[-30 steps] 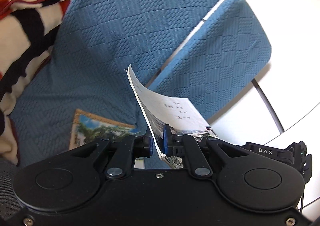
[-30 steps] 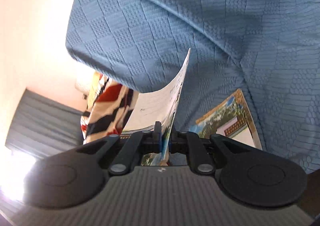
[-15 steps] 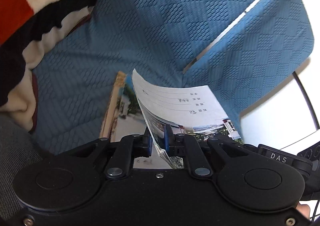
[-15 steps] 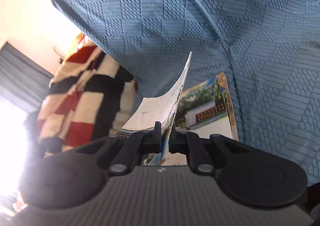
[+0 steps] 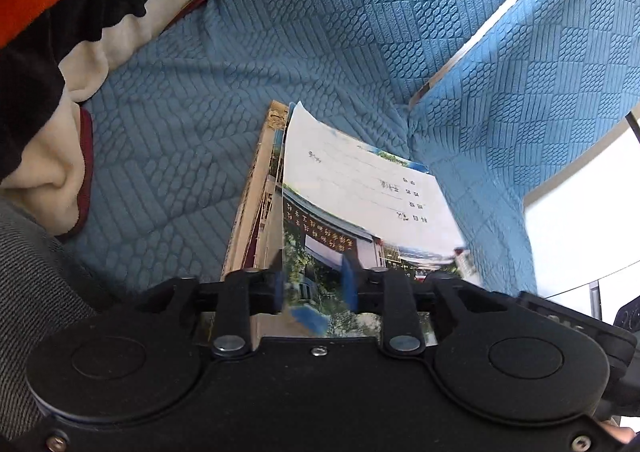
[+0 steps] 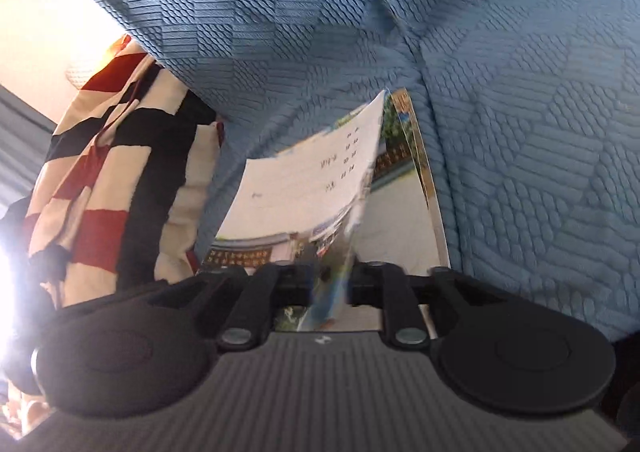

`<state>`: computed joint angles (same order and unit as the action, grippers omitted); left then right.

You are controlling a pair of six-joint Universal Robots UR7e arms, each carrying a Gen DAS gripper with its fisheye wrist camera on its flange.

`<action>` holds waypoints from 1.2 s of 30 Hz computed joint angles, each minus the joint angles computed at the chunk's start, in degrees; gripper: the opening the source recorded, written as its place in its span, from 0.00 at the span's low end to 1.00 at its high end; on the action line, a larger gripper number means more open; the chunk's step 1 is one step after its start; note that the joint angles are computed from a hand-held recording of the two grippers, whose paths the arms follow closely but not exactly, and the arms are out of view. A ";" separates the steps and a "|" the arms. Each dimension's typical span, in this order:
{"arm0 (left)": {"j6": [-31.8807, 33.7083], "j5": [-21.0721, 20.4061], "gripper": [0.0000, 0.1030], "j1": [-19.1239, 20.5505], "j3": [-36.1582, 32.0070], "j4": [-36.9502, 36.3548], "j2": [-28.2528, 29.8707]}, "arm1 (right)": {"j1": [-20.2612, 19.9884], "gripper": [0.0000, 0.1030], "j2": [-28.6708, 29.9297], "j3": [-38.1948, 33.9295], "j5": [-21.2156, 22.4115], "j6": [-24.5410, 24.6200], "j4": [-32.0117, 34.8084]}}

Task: Organize objects
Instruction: 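Lower the postcard onto the book stack and open both tools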

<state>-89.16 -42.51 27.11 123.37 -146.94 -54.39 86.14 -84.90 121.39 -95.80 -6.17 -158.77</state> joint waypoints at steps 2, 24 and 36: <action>-0.57 -0.37 0.42 -0.12 -0.45 1.85 -0.26 | 0.08 0.69 -0.48 0.74 -1.09 0.78 -0.72; -2.64 7.66 0.94 -10.00 -15.56 33.03 -1.78 | 11.10 0.70 -8.82 -2.30 -4.28 -10.04 -5.53; -9.68 9.13 0.98 -15.36 -21.71 48.15 -1.52 | 15.02 0.70 -15.03 -0.47 -7.49 -11.44 -2.22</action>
<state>-98.84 -33.38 11.75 101.66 -98.79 -55.91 101.16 -99.94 120.92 -103.29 -17.60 -160.99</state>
